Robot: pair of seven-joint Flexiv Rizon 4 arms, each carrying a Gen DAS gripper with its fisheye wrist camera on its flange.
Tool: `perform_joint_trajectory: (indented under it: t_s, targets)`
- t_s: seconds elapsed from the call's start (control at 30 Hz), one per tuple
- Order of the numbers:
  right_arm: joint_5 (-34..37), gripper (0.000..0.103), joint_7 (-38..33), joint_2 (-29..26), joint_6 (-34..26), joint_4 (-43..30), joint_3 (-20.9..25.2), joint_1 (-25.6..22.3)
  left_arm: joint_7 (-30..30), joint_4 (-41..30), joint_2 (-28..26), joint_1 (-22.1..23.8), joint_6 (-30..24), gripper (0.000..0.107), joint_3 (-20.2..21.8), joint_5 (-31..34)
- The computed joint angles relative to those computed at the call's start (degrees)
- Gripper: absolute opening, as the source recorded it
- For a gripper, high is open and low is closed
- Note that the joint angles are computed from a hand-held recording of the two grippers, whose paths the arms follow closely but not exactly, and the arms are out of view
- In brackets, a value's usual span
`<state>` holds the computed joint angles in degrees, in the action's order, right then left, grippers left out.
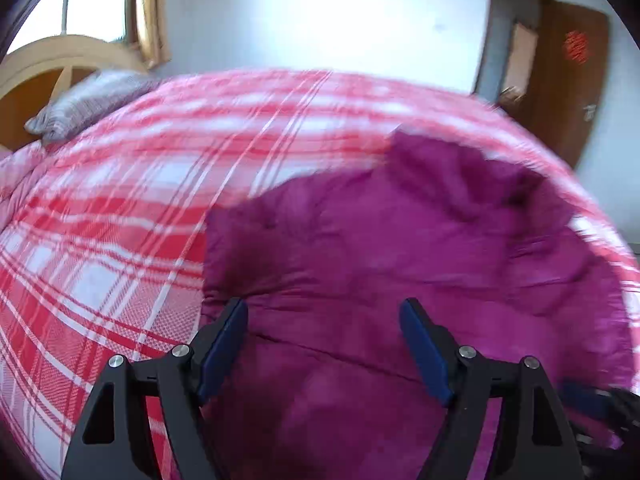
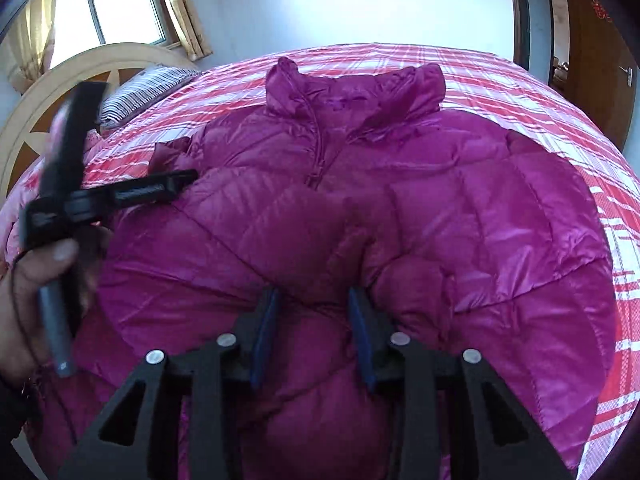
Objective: Fold large clothes
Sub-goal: 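Press the left gripper on the jacket front to flatten the folds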
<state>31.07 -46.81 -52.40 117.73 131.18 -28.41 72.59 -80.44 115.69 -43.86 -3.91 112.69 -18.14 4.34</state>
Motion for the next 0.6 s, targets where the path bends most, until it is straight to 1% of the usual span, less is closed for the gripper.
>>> perform_joint_trajectory:
  t_s: [0.07,0.13,0.17,0.2,0.23,0.27,0.3,0.33,0.37,0.4,0.43,0.5,0.6]
  targets:
    - [0.5,0.037,0.12,-0.56,0.53,-0.06,0.02,0.27,0.87,2.21,1.61,2.71,1.79,0.08,-3.44,4.21]
    - [-0.12,0.037,0.89,-0.72,2.34,0.37,1.03,-0.8,2.01,2.9,2.11,3.96,1.6,0.087,-5.58,7.11]
    - [1.59,0.037,0.01,-0.42,1.88,0.16,1.15,0.18,2.82,2.48,2.2,2.75,0.43,0.088,-4.92,7.0]
    - [1.76,0.037,-0.08,-0.57,1.99,-0.03,1.34,0.07,3.61,1.8,2.31,-0.07,-0.5,0.088,-2.54,5.56]
    - [1.82,0.037,-0.33,-0.56,1.91,-0.13,1.32,-0.05,4.35,0.61,2.04,-3.98,-1.79,0.088,1.19,3.72]
    - [1.89,0.037,-0.49,-0.67,1.39,-0.57,0.98,0.08,5.66,-0.4,1.41,-7.0,-3.37,0.088,3.99,1.58]
    - [1.97,0.037,-0.51,-0.78,1.16,-0.84,0.8,0.18,6.99,-1.4,0.23,-8.43,-5.23,0.088,5.25,0.0]
    - [2.06,0.037,-0.45,-0.79,1.37,-0.85,0.96,0.09,7.27,-1.58,-0.55,-8.25,-5.6,0.088,4.8,-0.37]
    - [2.09,0.037,-0.47,-0.77,1.62,-0.84,1.17,-0.11,7.24,-1.72,-1.44,-6.48,-5.78,0.09,2.99,-0.13]
    - [2.07,0.037,-0.57,-0.76,1.75,-0.92,1.34,-0.37,7.82,-1.55,-1.89,-3.86,-6.47,0.093,0.24,-0.2]
    - [2.0,0.037,-0.7,-0.73,1.87,-1.0,1.57,-0.72,7.88,-1.3,-2.11,-2.85,-6.53,0.094,-0.83,-0.42]
    - [2.1,0.037,-0.94,-0.67,1.76,-1.13,1.76,-0.89,7.95,-1.33,-2.92,-2.34,-5.85,0.097,-1.36,-0.89]
    - [2.29,0.037,-1.18,-0.72,1.06,-1.29,1.42,-0.55,8.19,-1.93,-2.85,-4.36,-5.7,0.098,0.47,-2.11]
